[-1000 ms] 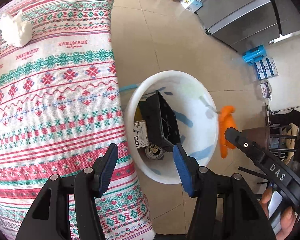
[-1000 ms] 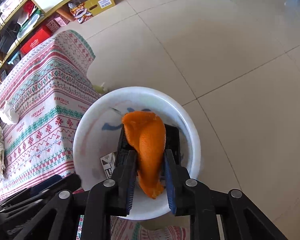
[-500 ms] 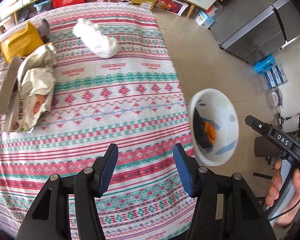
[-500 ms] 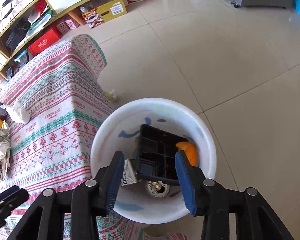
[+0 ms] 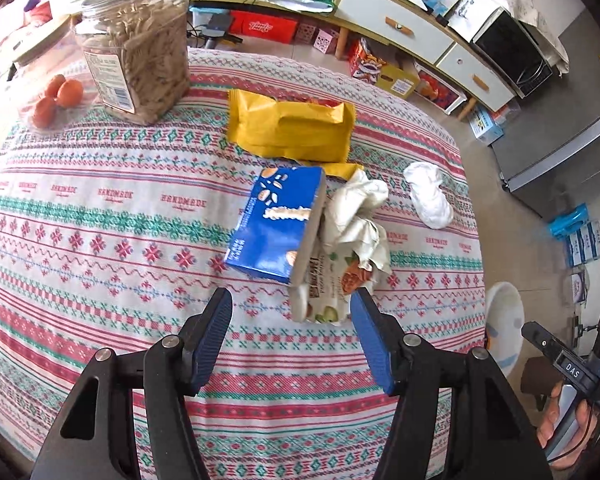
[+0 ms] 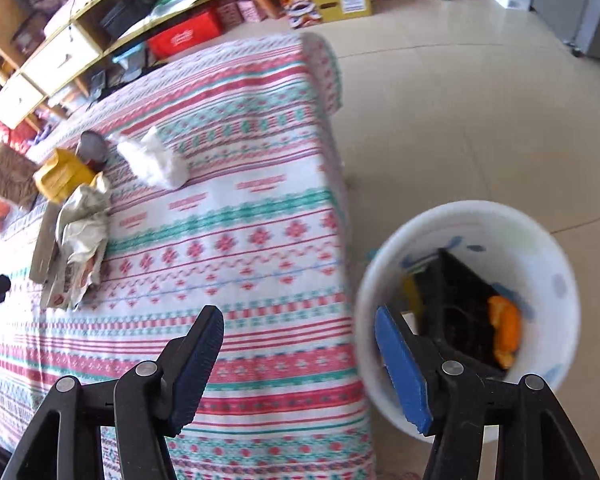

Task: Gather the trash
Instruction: 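Grasp the blue snack box with the left tool while the right tool grasps the nut snack bag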

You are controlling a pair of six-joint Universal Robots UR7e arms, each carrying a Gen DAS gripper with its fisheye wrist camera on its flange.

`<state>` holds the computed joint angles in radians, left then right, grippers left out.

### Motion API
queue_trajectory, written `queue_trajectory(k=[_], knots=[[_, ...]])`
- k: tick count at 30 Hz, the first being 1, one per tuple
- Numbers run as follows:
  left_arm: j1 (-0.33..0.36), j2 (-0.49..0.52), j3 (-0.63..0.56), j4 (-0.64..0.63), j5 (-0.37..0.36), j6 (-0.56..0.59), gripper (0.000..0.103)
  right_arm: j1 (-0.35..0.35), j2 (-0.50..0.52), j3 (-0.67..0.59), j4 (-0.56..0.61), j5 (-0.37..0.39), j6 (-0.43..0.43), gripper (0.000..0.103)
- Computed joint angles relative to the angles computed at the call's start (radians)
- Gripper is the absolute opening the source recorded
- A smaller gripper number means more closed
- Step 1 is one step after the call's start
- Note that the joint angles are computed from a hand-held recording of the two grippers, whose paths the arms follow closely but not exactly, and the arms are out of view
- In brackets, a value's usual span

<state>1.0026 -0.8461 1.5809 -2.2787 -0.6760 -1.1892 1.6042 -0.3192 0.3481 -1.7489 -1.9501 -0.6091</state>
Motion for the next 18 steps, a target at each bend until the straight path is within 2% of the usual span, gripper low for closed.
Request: queue_trajectory(k=[4,9,13,16,18], knots=[[0.026,0.014,0.0,-0.043,0.004,0.07,0.064,0.021,-0.027,0.108,-0.042,-0.013,-0.012,0.068],[0.062,0.082,-0.086,0.02,0.021,0.111,0.064,0.045,-0.039,0.191,-0.094,-0.044,-0.024,0.068],[0.071,0.129,-0.137,-0.036,0.03,0.244,0.064,0.064,-0.039,0.234,-0.102,-0.035,-0.03,0.068],[0.085,0.138,-0.161,0.021,0.034,0.222,0.063,0.074,-0.032,0.242,-0.082,-0.02,-0.017,0.068],[0.096,0.115,-0.124,-0.03,0.018,0.209,0.039,0.083,-0.031,0.261,-0.097,-0.029,-0.019,0.068]])
